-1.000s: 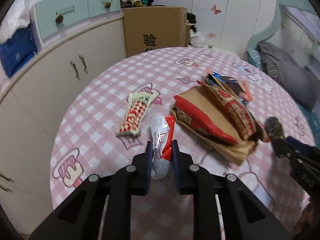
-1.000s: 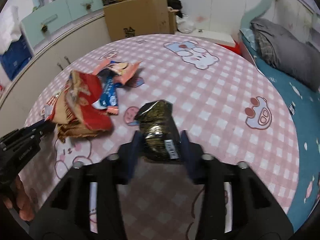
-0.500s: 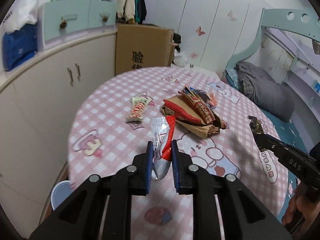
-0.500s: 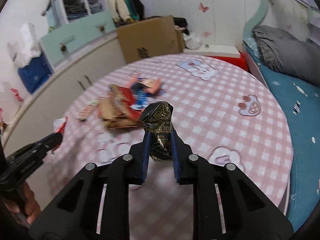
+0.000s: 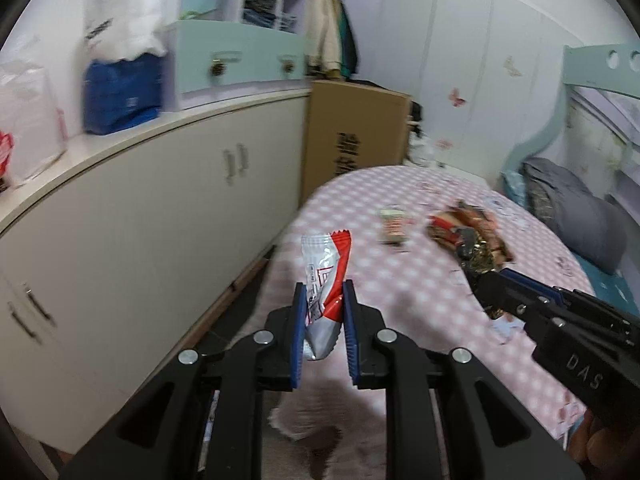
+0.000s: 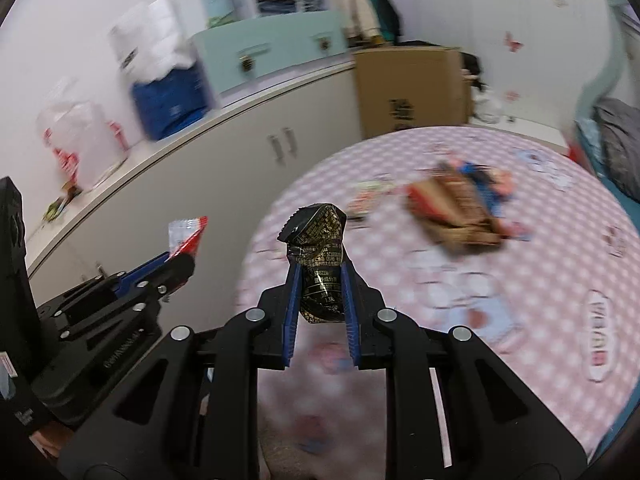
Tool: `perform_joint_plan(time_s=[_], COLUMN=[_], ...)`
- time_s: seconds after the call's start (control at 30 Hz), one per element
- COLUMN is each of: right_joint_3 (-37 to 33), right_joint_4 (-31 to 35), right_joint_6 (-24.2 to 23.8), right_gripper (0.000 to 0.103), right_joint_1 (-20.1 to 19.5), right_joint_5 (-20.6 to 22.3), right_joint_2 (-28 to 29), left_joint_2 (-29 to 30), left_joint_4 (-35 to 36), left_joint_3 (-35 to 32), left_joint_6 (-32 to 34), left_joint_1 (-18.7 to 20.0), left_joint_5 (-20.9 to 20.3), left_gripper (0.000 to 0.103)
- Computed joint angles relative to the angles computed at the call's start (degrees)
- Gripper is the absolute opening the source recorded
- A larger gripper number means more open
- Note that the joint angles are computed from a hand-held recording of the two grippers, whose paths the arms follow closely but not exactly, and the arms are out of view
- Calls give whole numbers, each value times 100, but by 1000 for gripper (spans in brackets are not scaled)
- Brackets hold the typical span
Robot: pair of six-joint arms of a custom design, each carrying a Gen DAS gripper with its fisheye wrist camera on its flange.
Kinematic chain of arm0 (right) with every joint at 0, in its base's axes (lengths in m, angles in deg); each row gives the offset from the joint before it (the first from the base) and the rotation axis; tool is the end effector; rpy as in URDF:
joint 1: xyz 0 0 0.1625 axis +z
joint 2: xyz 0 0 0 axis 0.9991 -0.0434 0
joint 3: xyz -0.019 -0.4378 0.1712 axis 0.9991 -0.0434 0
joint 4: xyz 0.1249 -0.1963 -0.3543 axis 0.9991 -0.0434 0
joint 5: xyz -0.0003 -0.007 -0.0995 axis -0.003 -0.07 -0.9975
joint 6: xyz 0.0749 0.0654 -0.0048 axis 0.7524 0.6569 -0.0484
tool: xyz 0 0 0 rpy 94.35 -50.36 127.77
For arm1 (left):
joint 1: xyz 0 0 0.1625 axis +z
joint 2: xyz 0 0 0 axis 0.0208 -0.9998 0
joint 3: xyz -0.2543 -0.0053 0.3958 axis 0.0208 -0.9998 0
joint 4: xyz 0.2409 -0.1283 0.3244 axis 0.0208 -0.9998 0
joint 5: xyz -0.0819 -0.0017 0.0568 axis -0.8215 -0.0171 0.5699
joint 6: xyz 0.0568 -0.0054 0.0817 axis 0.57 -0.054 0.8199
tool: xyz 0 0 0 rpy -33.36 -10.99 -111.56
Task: Collect trash
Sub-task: 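Carry both wrappers over the blue bin and open both tools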
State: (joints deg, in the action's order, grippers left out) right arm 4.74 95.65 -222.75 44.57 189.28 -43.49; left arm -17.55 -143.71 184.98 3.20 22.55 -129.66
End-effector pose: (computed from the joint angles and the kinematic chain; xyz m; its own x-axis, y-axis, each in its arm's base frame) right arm 0.3898 -0.3553 0.3263 -0.8385 0.0999 0.5357 -0.3867 0.5835 -0.7142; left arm -0.4089 -0.4045 0.3036 -0.7072 0.3869 -0.5917 0.6858 0.5790 -0.4409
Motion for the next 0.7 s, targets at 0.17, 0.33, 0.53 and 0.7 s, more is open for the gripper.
perform_joint_plan(time_s=[0.17, 0.33, 0.53, 0.7], right_joint_3=[-443, -850, -1334, -1755], right_joint_4=[53, 86, 210, 446], right_joint_6=[-164, -358, -469, -520], right_gripper=[20, 20, 20, 20], right_joint_1=[15, -39, -234, -478], right_joint_5=[-412, -758, -1166, -1430], right_joint_2=[654, 1271, 2018, 2628], left_joint_2=[-367, -607, -721, -642], left_joint_4=[302, 629, 1143, 1528], left_joint_3=[89, 128, 78, -89], left_joint_6=[-218, -448, -828, -1069], left_joint_1=[248, 638, 1306, 1996], left_joint_5=[277, 495, 603, 330], left_gripper=[17, 17, 17, 17])
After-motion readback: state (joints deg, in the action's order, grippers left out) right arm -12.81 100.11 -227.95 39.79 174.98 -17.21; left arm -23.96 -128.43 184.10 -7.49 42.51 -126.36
